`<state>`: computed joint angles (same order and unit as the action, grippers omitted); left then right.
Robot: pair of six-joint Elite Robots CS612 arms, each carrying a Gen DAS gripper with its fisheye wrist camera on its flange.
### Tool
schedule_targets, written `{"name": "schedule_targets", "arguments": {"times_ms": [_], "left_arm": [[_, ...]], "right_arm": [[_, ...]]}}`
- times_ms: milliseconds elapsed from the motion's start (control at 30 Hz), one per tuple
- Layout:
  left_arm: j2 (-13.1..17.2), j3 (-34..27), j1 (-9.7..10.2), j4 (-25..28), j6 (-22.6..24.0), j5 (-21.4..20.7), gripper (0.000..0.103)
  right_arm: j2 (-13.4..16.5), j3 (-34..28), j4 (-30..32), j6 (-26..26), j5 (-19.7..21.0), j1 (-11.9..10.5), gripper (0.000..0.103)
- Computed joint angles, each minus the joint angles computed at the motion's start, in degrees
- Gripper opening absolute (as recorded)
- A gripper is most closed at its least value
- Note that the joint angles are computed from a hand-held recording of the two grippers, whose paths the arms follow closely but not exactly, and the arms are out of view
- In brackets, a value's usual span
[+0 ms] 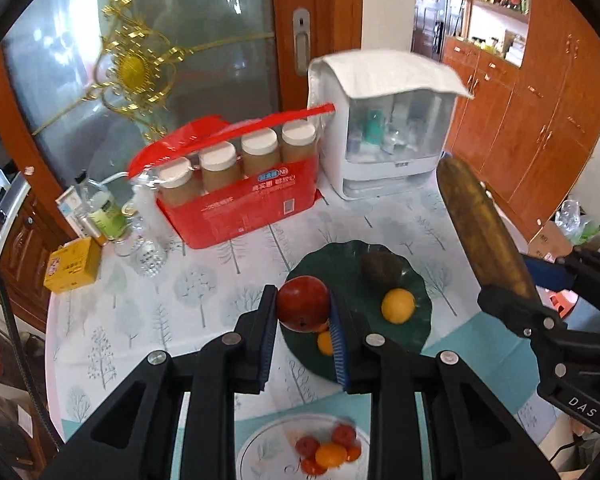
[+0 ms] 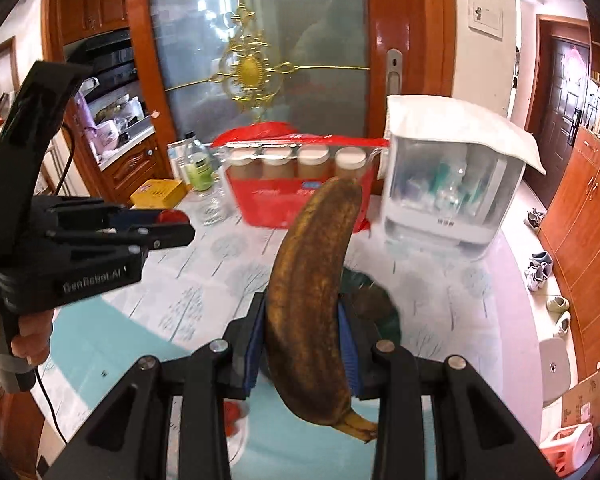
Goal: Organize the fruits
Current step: 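Carry the banana and cherry tomato to the green plate and release both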
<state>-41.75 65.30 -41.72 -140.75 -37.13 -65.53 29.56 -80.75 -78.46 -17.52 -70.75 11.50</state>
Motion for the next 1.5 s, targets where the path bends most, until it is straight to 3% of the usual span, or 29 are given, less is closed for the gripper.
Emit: {"name": "schedule_targets", "arguments": {"times_ms": [200,367,567,800,1000,1167,1267,1333,1500], "left_arm": [[7.85,-11.51,2.09,8.49,1.20,-3.52,0.023],[13.68,-19.04,2.97,14.63,1.90,-4.50,0.023],[19.00,-25.18,3.96,19.05,0.69,-7.36,0.023],[24.02,-31.41,4.84,23.08,0.19,-10.98,0.023],[26.46,-34.38,5.27,24.85,1.70,-13.41,0.024],[26.48,-33.72,5.21,23.53,3.46,-13.48,0.027],[25.90,-32.38,5.04,22.42,4.58,-13.02,0.042],[25.25,-31.01,4.94,21.37,5.13,-12.77,0.059],[22.85,-26.68,4.52,17.74,6.63,-12.40,0.069]], "right_arm": [[-1.28,7.37,-0.53,-1.31,-0.52,0.11,0.034],[0.11,10.17,1.09,-1.48,0.20,0.22,0.034],[1.73,11.82,4.11,-1.43,1.65,0.30,0.034],[2.41,13.33,4.00,-1.11,0.65,0.43,0.034],[2.32,14.59,2.35,-0.85,-0.50,0.85,0.034],[2.77,14.42,1.02,-0.07,-0.44,1.02,0.035],[3.01,14.05,0.34,0.51,-0.96,1.09,0.036],[3.06,13.81,0.40,0.53,-0.57,1.03,0.038],[3.18,12.74,0.65,0.68,-0.81,0.97,0.044]]}}
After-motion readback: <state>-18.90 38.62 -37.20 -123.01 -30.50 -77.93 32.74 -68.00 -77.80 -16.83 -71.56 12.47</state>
